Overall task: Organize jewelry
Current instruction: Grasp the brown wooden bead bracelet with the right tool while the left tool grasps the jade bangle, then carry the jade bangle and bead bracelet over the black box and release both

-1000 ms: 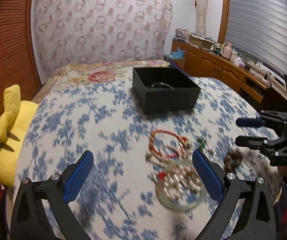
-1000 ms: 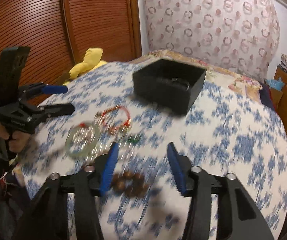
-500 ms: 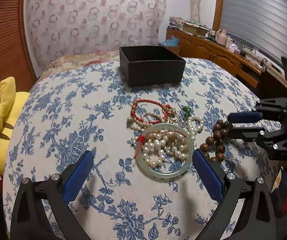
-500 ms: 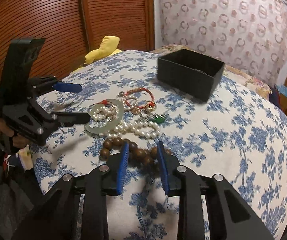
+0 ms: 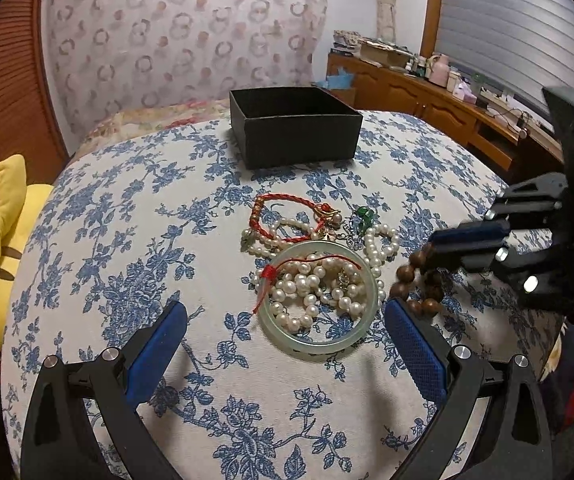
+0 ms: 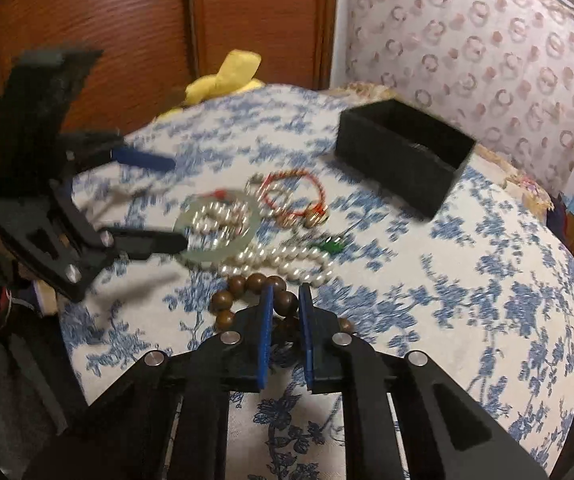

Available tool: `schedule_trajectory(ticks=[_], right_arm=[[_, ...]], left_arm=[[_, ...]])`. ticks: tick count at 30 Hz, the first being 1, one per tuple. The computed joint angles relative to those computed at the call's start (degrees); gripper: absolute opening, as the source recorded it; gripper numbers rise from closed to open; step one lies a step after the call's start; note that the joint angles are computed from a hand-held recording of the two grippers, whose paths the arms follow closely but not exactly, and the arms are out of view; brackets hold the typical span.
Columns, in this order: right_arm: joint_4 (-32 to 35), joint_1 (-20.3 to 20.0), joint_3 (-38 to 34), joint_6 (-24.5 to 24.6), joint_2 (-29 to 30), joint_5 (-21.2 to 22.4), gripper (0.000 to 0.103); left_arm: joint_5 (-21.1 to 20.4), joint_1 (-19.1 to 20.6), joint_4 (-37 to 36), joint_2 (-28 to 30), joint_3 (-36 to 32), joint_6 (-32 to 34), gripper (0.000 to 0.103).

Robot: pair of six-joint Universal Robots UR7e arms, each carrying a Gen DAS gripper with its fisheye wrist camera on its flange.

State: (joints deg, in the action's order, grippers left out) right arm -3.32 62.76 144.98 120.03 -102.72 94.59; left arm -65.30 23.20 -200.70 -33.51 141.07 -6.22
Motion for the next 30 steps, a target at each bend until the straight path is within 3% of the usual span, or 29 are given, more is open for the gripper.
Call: schedule_trajectory(ticks=[5,8,17,23,24,26,30], right_arm=[[4.1,-5.4,1.6,0.7,-10.6,-9.0,0.014],[6.8,-6.4,1.4,1.4,-15.0,-11.8,0.014],[8.4,-4.7,0.6,3.2,-19.7,-11.5,0.014],[8.3,-6.7,1.2,3.2,-19.6,-13.5,0.014],[7.9,-6.8,1.2,3.2,-19.0,-13.3,0.014],[7.1,-6.5,1.4,3.2,-18.1,-12.8,0.014],[6.1,-5.2,1.2,3.8,-17.1,-11.6,0.014]], left_arm=[[0.3,-0.5,3.0,0.6,-1.4,-0.5,0.095],[0.1,-0.8,4.2,0.8,-2.2,-0.5,0.095],[-1.1,0.4,7.5,1.2,-4.5,-1.1,0.095],[-1.2,0.9,9.4,1.9,-5.7,-1.3,0.095],[-1.0,0.9,8.9,1.9,-5.6,-1.2,0.094],[-1.4,0.9,8.2,1.8,-5.3,-0.6,0.07],[-1.1,0.6,6.1,1.4,-4.4,-0.6,0.069]])
